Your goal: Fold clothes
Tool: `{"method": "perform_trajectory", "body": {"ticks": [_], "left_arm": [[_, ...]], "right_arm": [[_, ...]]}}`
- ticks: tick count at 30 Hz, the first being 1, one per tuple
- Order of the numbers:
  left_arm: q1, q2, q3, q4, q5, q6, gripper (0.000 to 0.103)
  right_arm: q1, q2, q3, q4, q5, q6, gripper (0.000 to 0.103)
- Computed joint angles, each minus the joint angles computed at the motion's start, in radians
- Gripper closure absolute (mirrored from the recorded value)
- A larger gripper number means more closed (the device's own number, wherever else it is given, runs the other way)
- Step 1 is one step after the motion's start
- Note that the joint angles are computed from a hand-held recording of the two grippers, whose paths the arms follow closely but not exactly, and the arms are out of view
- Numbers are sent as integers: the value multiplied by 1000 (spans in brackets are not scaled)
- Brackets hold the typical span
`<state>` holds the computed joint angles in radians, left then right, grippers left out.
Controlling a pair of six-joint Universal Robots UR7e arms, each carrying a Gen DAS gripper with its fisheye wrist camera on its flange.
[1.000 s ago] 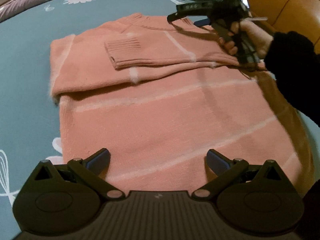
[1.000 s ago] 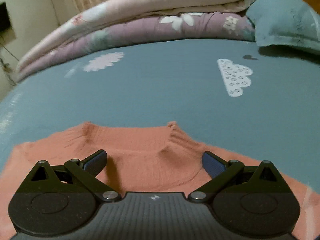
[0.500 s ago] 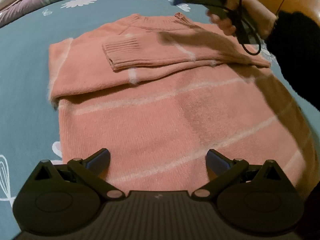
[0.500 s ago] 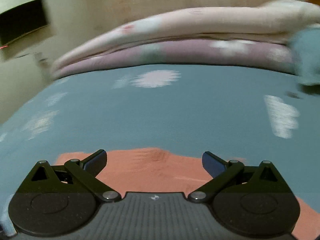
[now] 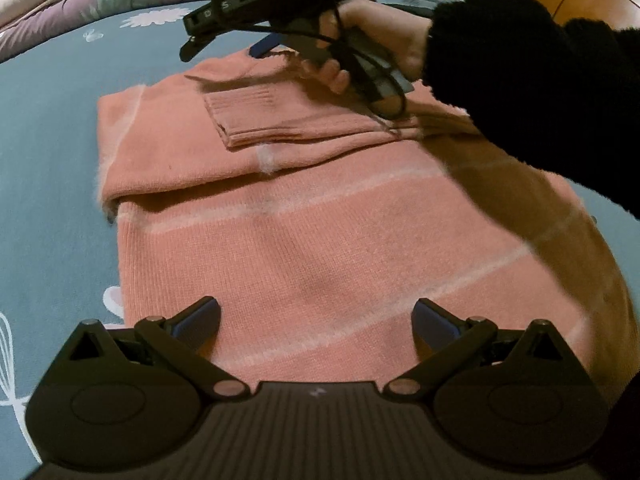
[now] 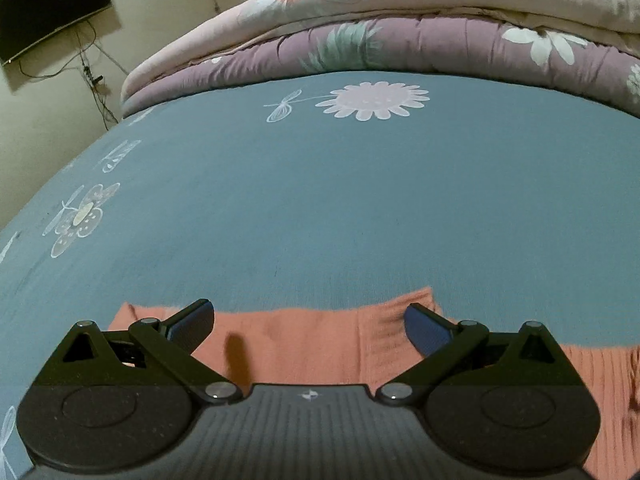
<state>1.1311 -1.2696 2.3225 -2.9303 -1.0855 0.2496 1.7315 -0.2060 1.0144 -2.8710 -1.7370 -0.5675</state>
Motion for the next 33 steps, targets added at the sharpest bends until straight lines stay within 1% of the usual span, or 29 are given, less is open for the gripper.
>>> {"method": "perform_trajectory", "body": {"ticks": [2,4,7,8,11,14,18,19,21,22,25,27,29,30,33], "left_arm": [[0,1,1,-5,0,5,1],[1,0,4,-10,0,10,1],[2,-3,6,-12,-4,15,1],[3,-2,3,-10,-4,15,1],[-3,-5,0,-2,0,6,1],[-20,-19,12,-11,14,2,1],[-52,-42,40,-14,31,4,1],[-62,-49,49,-11,37,1,1],[-82,-63,69,2,51,-9,1],[-92,-71,78,11,55,-14,1],[-116,-97,103,49,49,-33,1],[-122,-108,113,79,34,-51,1],[-120,-108,119,112,25,-81,1],[-119,-108,124,120,24,-94,1],[-126,-114,162,75,47,-101,1]], "right_arm": [[3,0,-12,20,-6,0,0],[7,-35,35,-2,-5,22,0],[11,-142,191,-103,25,12,0],[14,-178,244,-142,13,6,0],[16,-305,440,-268,-51,-4,0],[4,-434,651,-379,-135,20,0],[-23,-570,921,-524,-246,97,0],[-33,-600,990,-559,-266,130,0],[-51,-635,1082,-594,-278,208,0],[-63,-648,1128,-623,-271,242,0],[-73,-649,1207,-710,-257,279,0],[-71,-631,1224,-750,-239,263,0],[-71,-616,1230,-754,-230,234,0],[-66,-599,1227,-773,-247,217,0],[-49,-545,1217,-828,-297,163,0]]}}
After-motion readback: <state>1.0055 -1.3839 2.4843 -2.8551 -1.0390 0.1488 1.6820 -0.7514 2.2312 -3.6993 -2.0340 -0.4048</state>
